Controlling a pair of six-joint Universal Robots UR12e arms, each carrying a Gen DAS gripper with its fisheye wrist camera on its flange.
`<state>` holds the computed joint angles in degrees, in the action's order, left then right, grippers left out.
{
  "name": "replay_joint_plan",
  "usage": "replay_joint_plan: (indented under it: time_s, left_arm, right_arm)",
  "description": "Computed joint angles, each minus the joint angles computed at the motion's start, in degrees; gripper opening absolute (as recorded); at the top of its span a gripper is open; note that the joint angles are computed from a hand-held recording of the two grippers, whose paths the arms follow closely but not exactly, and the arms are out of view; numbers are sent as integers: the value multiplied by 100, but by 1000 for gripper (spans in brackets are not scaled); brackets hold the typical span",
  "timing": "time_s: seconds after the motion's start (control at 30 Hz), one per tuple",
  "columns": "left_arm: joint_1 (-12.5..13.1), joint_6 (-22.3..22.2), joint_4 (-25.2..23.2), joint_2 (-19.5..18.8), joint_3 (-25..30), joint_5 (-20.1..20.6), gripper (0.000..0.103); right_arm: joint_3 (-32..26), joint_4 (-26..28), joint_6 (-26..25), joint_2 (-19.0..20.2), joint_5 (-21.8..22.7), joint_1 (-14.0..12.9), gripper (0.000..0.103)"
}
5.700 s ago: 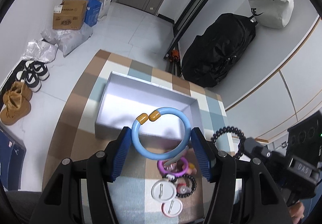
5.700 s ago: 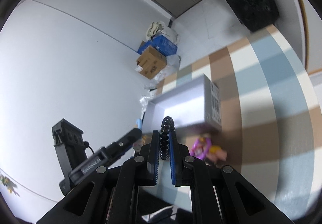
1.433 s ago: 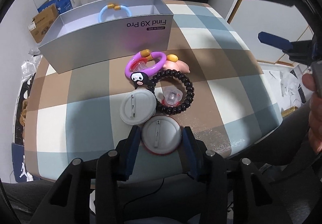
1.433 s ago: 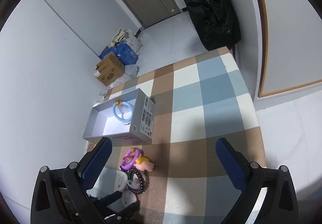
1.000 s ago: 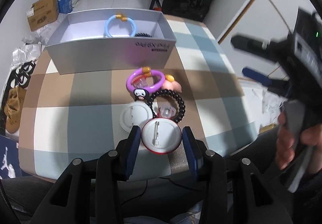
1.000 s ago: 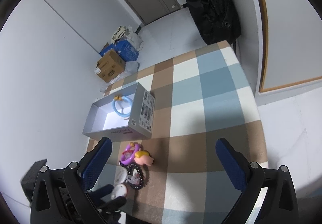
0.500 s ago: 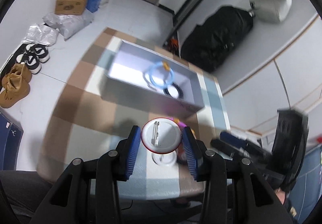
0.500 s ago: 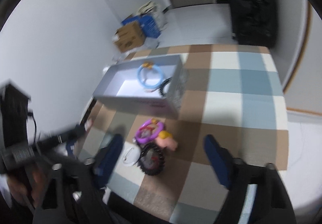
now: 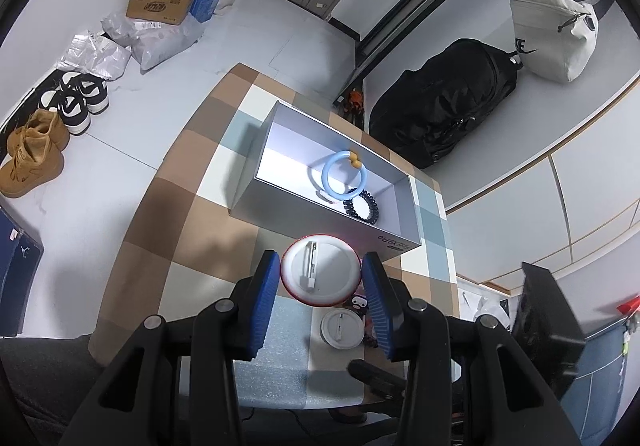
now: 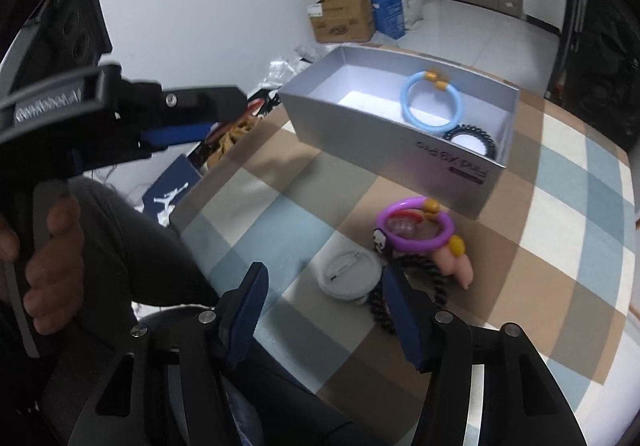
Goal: Organize jewelry
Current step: 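Lift the red-rimmed badge with the left gripper while the right gripper grasps the plain white badge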
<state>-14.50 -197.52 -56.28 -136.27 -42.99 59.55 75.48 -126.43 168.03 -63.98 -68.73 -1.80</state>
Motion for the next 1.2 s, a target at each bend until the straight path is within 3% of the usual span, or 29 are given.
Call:
replay_joint_plan:
  time_s: [0.27, 0.47, 0.63, 0.83, 1.2]
  left_arm:
    - [9, 55, -132, -37, 86, -39, 37]
    - [28, 0, -163, -32, 78, -29, 37]
    - [43, -56, -170, -31, 70, -60, 37]
    - [43, -44, -188, -30, 75, -85, 37]
    - [41, -81, -227, -35, 90, -68, 37]
  right_arm:
    - [-133, 172, -251, 131, -555, 168, 56]
    - [-163, 21, -461, 193, -1050, 306, 56]
    - [-111, -108, -561, 174, -1262, 337, 46]
    - [-62, -271, -518, 164, -1324, 321, 33]
    - [-20, -476, -410, 124, -1051, 251, 33]
